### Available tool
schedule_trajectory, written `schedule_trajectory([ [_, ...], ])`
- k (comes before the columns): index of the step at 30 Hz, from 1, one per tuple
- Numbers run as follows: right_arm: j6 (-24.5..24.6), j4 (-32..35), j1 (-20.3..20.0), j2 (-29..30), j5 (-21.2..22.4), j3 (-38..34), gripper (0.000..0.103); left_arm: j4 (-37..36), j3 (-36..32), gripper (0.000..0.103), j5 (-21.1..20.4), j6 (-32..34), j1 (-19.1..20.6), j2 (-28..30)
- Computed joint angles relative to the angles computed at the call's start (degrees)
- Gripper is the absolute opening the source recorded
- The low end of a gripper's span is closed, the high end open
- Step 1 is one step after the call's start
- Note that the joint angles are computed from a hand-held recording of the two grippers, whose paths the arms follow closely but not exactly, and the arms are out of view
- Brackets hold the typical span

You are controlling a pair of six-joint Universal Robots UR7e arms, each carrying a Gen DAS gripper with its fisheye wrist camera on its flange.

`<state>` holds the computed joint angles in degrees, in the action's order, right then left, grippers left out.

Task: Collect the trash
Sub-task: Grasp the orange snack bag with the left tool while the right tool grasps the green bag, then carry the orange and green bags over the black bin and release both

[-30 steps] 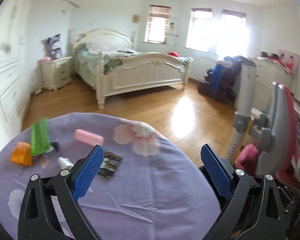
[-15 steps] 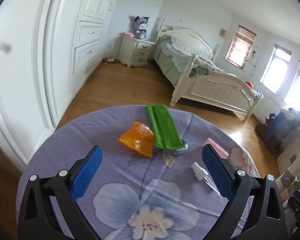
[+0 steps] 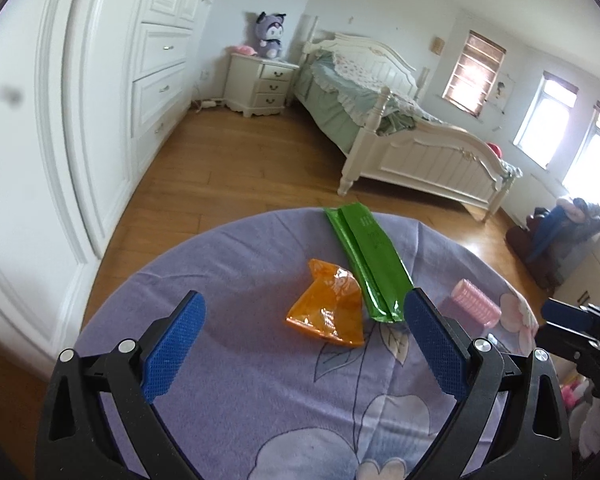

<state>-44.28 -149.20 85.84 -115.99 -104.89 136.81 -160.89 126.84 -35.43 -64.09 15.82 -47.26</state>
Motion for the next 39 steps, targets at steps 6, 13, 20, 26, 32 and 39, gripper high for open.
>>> schedule_trajectory([
  [6,4.0,-0.8,-0.5,10.5,2.6,-3.8,0.056,-3.9,-1.7,0.089,-3.1,8.6,3.8,2.1],
  [13,6.1,-6.5,-1.0,18.5,3.5,-5.3,0.056,-5.7,-2.3,0.077,-6.9,12.3,6.8,3.0],
  [20,7.4,-7.1,-2.2,21.9,4.6,-5.3,0.031,-7.3,-2.3,0.077,-9.2,13.2,8.1,2.9],
  [26,8.4,-6.0,-1.2,20.0,4.7,-4.7,0.007,-8.3,-2.9,0.039,-12.8,15.9,9.5,3.1],
  [32,8.5,-6.7,-1.0,11.2,6.7,-1.1,0.005,-12.9,-2.4,0.018,-14.4,18.8,9.8,3.7],
  [39,4.5,-5.6,-5.7,-10.1,11.4,6.5,0.005,-16.3,-1.2,0.017,-15.6,20.4,4.8,4.1],
])
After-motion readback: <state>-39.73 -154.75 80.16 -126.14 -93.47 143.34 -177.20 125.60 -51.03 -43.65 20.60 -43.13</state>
